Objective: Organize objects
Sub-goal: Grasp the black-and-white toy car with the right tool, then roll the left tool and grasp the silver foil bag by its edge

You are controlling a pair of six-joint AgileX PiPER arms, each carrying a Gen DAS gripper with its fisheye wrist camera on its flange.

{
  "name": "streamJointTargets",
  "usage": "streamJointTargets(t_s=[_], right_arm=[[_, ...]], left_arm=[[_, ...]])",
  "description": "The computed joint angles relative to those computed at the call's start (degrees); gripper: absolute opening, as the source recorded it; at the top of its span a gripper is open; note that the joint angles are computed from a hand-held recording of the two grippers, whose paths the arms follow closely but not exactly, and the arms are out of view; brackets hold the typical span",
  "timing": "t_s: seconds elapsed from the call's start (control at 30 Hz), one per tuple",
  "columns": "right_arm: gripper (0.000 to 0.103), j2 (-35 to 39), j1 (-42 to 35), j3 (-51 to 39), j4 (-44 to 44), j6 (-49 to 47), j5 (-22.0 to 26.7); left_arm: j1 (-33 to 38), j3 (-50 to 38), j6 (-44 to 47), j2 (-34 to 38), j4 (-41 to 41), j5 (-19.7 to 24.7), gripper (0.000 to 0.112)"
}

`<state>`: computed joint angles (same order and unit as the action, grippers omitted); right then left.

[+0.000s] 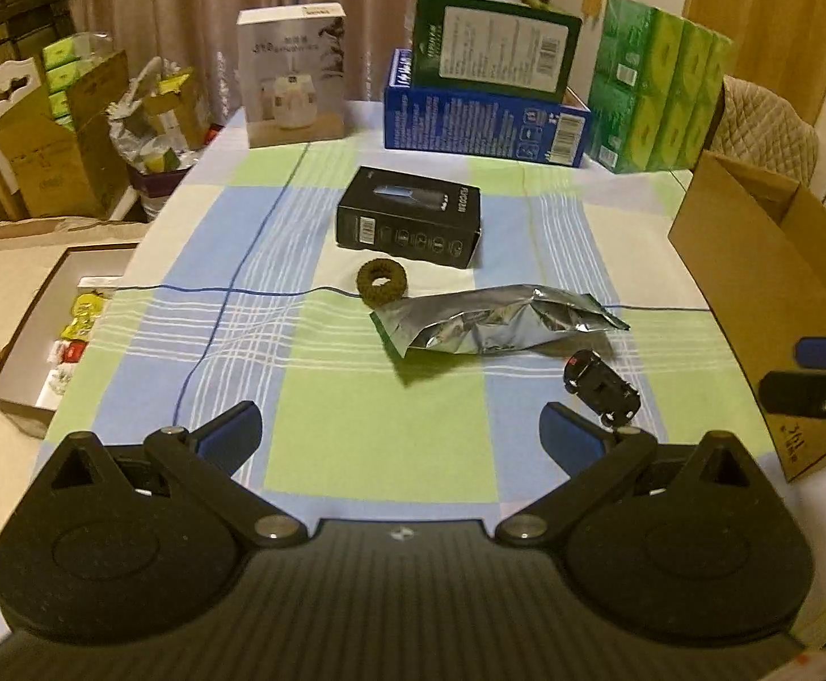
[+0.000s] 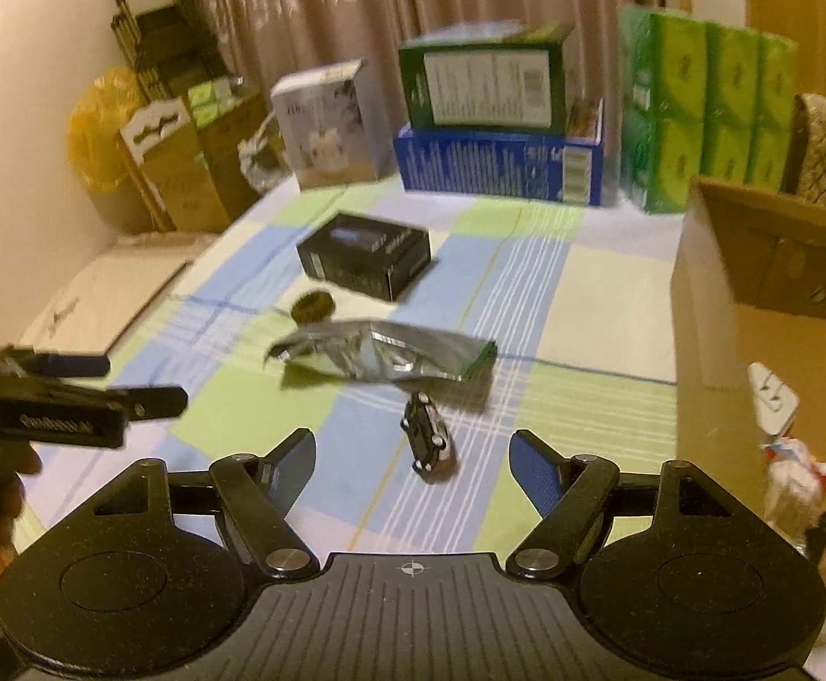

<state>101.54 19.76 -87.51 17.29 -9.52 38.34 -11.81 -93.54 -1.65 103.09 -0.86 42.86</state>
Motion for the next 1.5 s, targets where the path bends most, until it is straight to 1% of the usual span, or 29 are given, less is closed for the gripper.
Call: streamJointTargets(t_s=[0.17, 0.33, 0.4, 0.5, 0.67, 0.77, 0.83, 0.87, 1.1, 1.27, 1.37, 1.5], right_arm=[[0.072, 6.96, -0.92, -4.95, 1.96, -3.80, 1.79], [0.060, 14.53, -1.64, -12.36, 4.12, -7.39, 4.92], [0.057, 17.26, -1.48, -15.45, 3.88, -7.85, 5.94], [0.049, 21.33, -1.57, -20.37, 4.26, -8.74, 7.72], [0.040, 27.34, -1.29, -28.03, 2.76, -8.28, 10.89], [0.032, 29.74, -1.20, -30.94, 1.89, -8.18, 12.86], [0.022, 30.56, -1.35, -31.78, 1.79, -7.73, 13.43], [0.021, 30.71, -1.54, -31.78, 2.20, -7.74, 13.40], [0.020, 30.90, -1.69, -32.28, 2.84, -7.14, 13.85], [0.020, 27.72, -1.18, -27.93, 1.33, -6.47, 11.57], [0.020, 25.76, -1.30, -25.34, -0.12, -3.96, 10.21], [0.020, 23.70, -1.93, -22.72, -2.28, -0.50, 8.36]], left_arm=[[1.05, -4.18, 4.98, 4.39, -2.90, 0.57, 0.102], [1.67, -8.34, 7.54, 8.25, -4.82, 0.97, 0.102], [1.82, -9.46, 7.95, 9.44, -5.35, 1.10, 0.102], [2.00, -10.96, 8.70, 10.98, -6.05, 1.25, 0.102], [2.40, -13.08, 9.75, 13.15, -7.32, 1.39, 0.102], [2.46, -14.09, 10.07, 14.14, -7.49, 1.45, 0.102], [2.60, -14.40, 10.31, 14.56, -7.95, 1.34, 0.102], [2.65, -14.53, 10.45, 14.74, -8.13, 1.35, 0.102], [2.47, -14.87, 10.77, 15.39, -8.17, 1.64, 0.102], [2.15, -16.66, 12.82, 16.23, -8.18, 2.87, 0.102], [1.65, -19.32, 15.49, 17.72, -8.47, 4.27, 0.102], [0.60, -23.58, 21.35, 20.55, -9.10, 5.27, 0.102]])
